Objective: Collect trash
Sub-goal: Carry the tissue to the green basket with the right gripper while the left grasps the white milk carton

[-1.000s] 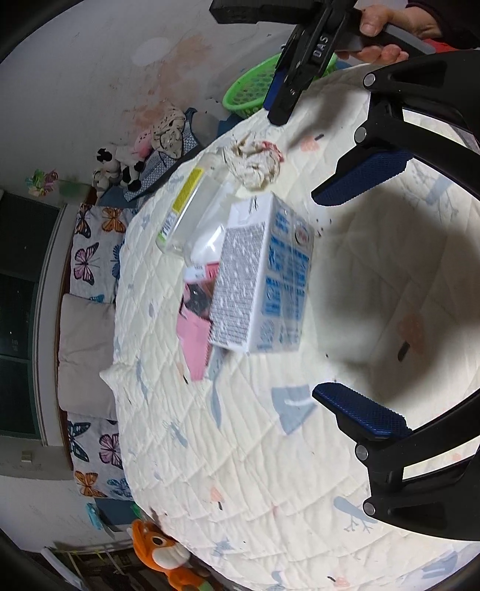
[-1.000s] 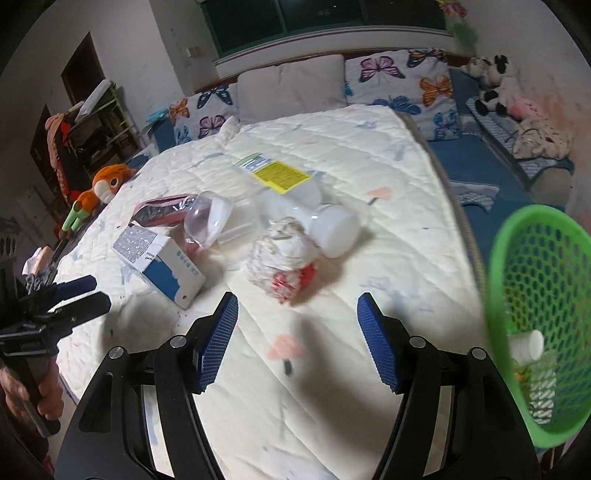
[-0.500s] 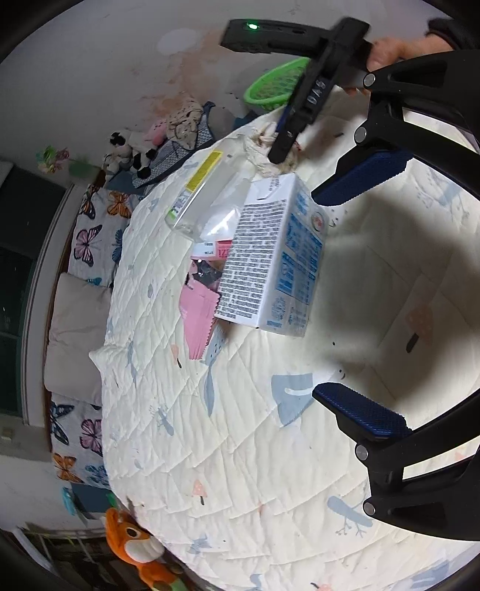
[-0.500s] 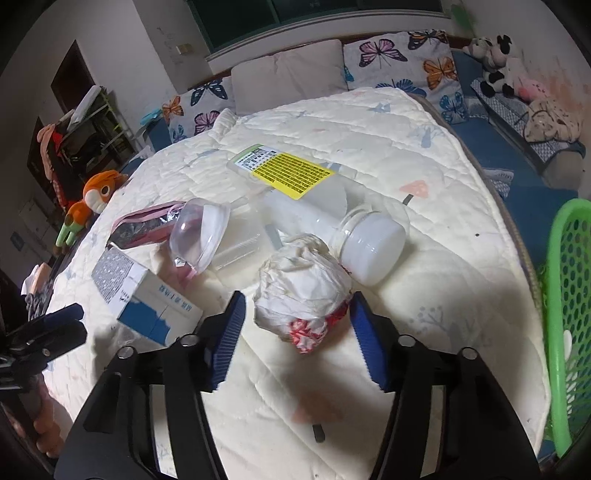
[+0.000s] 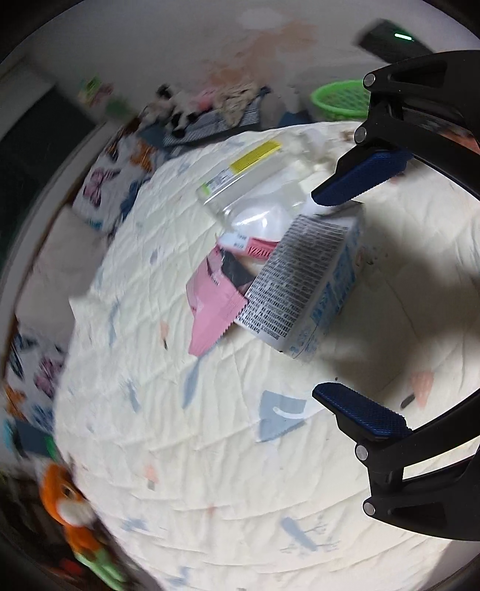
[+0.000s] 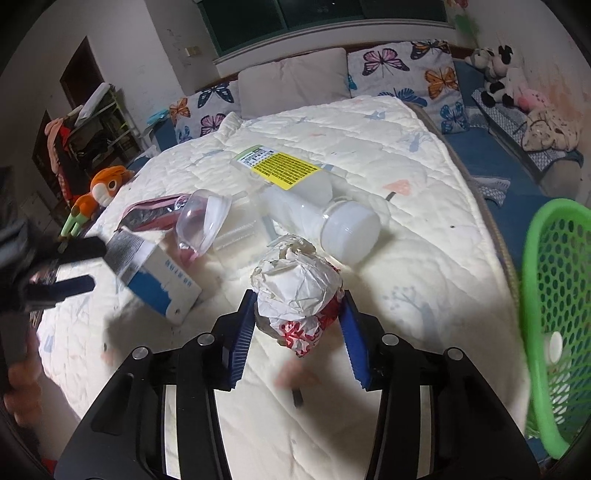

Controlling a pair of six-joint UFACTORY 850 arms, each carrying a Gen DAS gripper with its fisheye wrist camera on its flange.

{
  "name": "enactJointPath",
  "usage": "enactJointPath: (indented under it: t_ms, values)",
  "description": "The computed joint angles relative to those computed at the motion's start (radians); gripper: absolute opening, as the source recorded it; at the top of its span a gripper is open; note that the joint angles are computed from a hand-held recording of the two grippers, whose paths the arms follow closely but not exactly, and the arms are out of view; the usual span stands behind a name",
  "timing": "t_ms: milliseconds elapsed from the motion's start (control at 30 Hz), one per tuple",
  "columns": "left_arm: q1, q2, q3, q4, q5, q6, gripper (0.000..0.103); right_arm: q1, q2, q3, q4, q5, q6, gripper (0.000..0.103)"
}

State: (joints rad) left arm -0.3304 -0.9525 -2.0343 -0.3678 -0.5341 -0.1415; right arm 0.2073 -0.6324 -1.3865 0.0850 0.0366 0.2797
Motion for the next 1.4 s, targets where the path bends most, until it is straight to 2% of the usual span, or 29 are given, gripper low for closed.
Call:
enactJointPath:
  t_ms: [100,200,367,600,667,767,900,1067,1267,1400]
  values:
    - [-0.006,-0.064,-0.113,0.051,-0.079,-0.131,0.093,0.0,0.04,0.054,0.111,0.031,-0.126,0.046]
    - [-0.018,-0.111,-0.197,0.127,-0.138,-0.248,0.093,-0.004,0.072,0.098,0.077,0.055,-0.098,0.046]
    - [-0.021,-0.191,-0.319,0.127,-0.227,-0.392,0.093,-0.009,0.107,0.145,0.147,0.075,-0.179,0.046]
    - [-0.026,-0.254,-0.413,0.171,-0.298,-0.555,0.093,-0.023,0.136,0.193,0.21,0.088,-0.242,0.046]
    - [-0.022,-0.256,-0.41,0.134,-0.305,-0.541,0.087,-0.026,0.139,0.201,0.211,0.089,-0.238,0.046]
    - [-0.016,-0.227,-0.36,0.074,-0.265,-0.484,0.076,-0.029,0.144,0.214,0.21,0.091,-0.23,0.046]
    - [-0.011,-0.205,-0.328,0.035,-0.258,-0.429,0.072,-0.029,0.15,0.224,0.212,0.091,-0.23,0.046]
    - [0.011,-0.142,-0.21,-0.104,-0.218,-0.266,0.065,-0.032,0.163,0.243,0.226,0.1,-0.236,0.046]
    - [0.029,-0.066,-0.094,-0.199,-0.2,-0.086,0.053,-0.034,0.186,0.264,0.331,0.113,-0.328,0.046]
    - [0.042,-0.005,0.002,-0.262,-0.174,0.038,0.052,-0.039,0.2,0.278,0.391,0.12,-0.374,0.046]
